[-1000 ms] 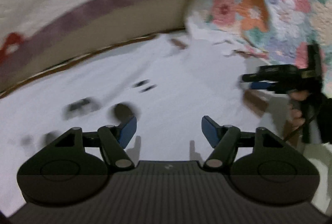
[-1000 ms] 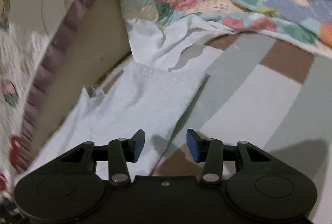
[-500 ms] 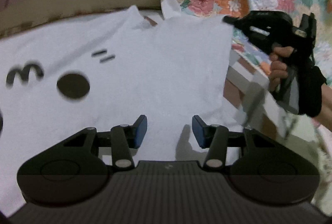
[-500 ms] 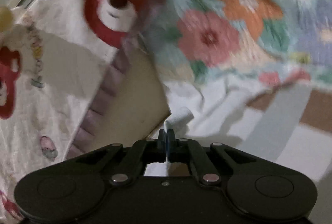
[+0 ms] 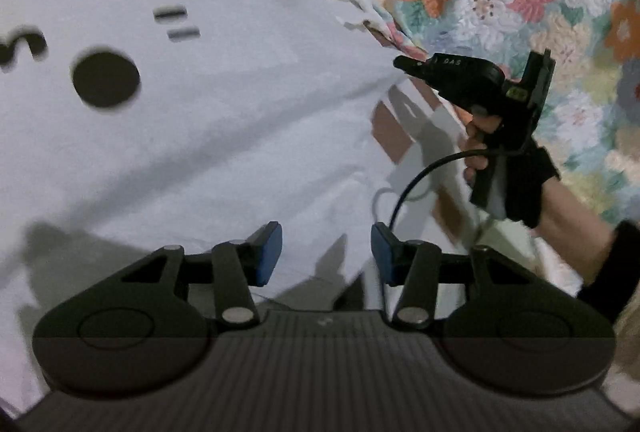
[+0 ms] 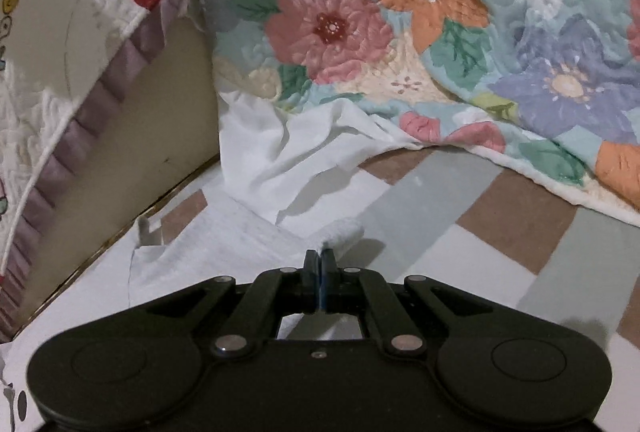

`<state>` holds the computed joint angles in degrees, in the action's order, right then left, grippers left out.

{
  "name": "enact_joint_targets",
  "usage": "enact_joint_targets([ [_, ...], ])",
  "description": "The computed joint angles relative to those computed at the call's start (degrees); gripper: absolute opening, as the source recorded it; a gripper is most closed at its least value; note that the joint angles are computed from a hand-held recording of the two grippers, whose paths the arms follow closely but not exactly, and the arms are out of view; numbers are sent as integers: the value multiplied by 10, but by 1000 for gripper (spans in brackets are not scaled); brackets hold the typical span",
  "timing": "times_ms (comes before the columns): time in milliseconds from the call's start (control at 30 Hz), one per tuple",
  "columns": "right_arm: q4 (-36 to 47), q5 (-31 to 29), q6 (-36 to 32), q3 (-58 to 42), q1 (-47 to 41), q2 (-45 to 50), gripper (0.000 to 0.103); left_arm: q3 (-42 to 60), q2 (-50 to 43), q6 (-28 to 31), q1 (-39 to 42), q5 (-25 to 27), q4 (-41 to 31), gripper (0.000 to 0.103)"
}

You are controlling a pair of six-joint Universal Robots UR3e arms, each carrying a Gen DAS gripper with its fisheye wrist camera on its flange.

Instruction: Fold clothes

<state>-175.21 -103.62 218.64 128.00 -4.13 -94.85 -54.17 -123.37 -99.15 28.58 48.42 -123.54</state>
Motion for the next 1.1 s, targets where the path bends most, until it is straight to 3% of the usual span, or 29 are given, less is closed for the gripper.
enact_joint_targets([
  [133,6,-25,-7,-53,25,32,2,49,-23,-2,17,-40,-28,52],
  [200,13,-41,-34,-101,56,54,2,57,-31,-47,22,-60,-2,53],
  [333,68,-84,-165,-256,146,141,2,59,-53,-176,27,-82,58,58],
  [500,147,-105,-334,-425,268,226,2,74,-63,-197,46,-115,42,58],
  [567,177,-73,-380,-426,302,226,2,53,-55,-233,53,-125,75,59],
  [667,237,-74,-454,-415,343,245,2,3,-40,-308,52,-106,175,61],
  [700,259,-75,-470,-413,352,254,2,-6,-36,-303,49,-95,188,61],
  [767,250,-100,-461,-401,371,266,5,-22,-26,-293,46,-86,201,61],
  [833,232,-104,-431,-388,383,266,17,-16,-27,-284,43,-89,181,62],
  [867,228,-93,-414,-381,385,256,35,-8,-30,-276,41,-90,169,62],
  [900,219,-109,-408,-376,392,254,42,-1,-33,-268,41,-91,158,63],
  [1000,209,-157,-381,-348,405,231,42,-4,-30,-258,42,-80,163,63],
  [1100,209,-189,-299,-285,381,180,41,-15,-23,-269,43,-69,178,63],
])
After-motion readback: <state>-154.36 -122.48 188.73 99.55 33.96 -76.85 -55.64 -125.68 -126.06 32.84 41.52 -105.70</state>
